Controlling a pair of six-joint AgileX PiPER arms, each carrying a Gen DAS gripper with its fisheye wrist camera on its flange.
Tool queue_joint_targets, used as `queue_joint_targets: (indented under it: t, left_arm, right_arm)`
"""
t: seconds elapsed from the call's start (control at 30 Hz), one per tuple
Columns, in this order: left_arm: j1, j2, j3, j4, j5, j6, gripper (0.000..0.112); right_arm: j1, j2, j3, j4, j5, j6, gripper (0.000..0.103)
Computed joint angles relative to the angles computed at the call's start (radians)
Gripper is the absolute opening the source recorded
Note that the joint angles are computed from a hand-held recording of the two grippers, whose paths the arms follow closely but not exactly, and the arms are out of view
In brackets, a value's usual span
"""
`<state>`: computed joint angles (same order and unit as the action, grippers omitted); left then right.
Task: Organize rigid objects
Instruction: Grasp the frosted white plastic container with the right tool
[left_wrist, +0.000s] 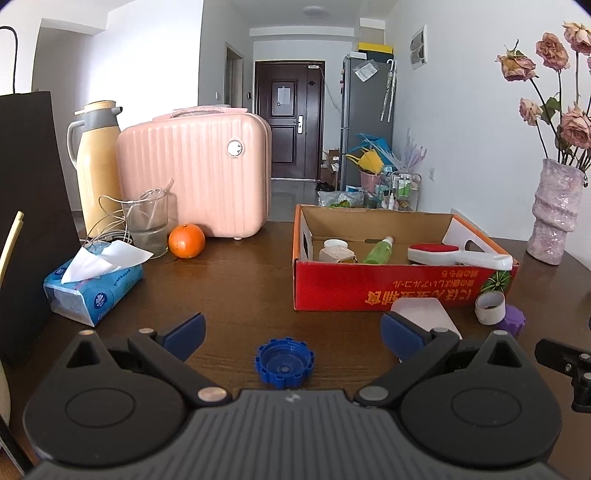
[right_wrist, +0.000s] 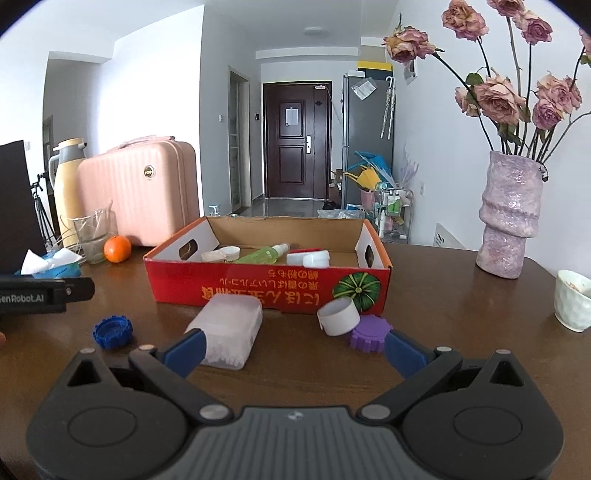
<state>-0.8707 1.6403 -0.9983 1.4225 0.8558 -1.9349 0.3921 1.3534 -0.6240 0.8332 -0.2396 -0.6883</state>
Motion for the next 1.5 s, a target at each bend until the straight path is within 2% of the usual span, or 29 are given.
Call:
queue_joint_targets:
  t: [0.2,0.3,0.47,0.57,0.73,0.93,1.13,1.5]
  left_arm:
    - [0.011,0.012,-0.008,-0.011,-0.015,0.011,0.103]
    - [0.027,0.016,-0.008,-0.014,-0.034,0.006,0.103]
    - [0.046,0.021,-0.01,-0.029,-0.053,0.005,0.103]
    - [0.052,0.026,-0.014,-0.035,-0.058,0.014,0.103]
    - [0.063,0.036,-0.022,-0.051,-0.063,0.04,0.103]
    - [0.096,0.037,-0.015,-0.053,-0.081,0.045,0.103]
    - [0.134,0.037,-0.007,-0.05,-0.093,0.05,0.103]
    - [0.206,0.021,0.02,-0.032,-0.127,0.037,0.103]
  right_arm:
    - [-0.021,0.009,0.002,-0.085,0.008,0.09,0.103]
    - [-0.014,0.016,0.004,-0.055,-0.019,0.067,0.103]
    - [-0.07,0.044,0.005,-0.316,-0.021,0.335,0.103]
    - [-0.081,0.067,-0.003,-0.336,-0.021,0.342,0.103]
    - [-0.079,0.098,-0.01,-0.476,-0.027,0.476,0.103]
    - [0.03,0.188,-0.072,-0.289,-0.071,0.281,0.103]
    - [0.13,0.309,-0.197,-0.036,-0.096,0.073,0.103]
    - [0.194,0.516,-0.481,0.683,-0.15,-0.542,0.103]
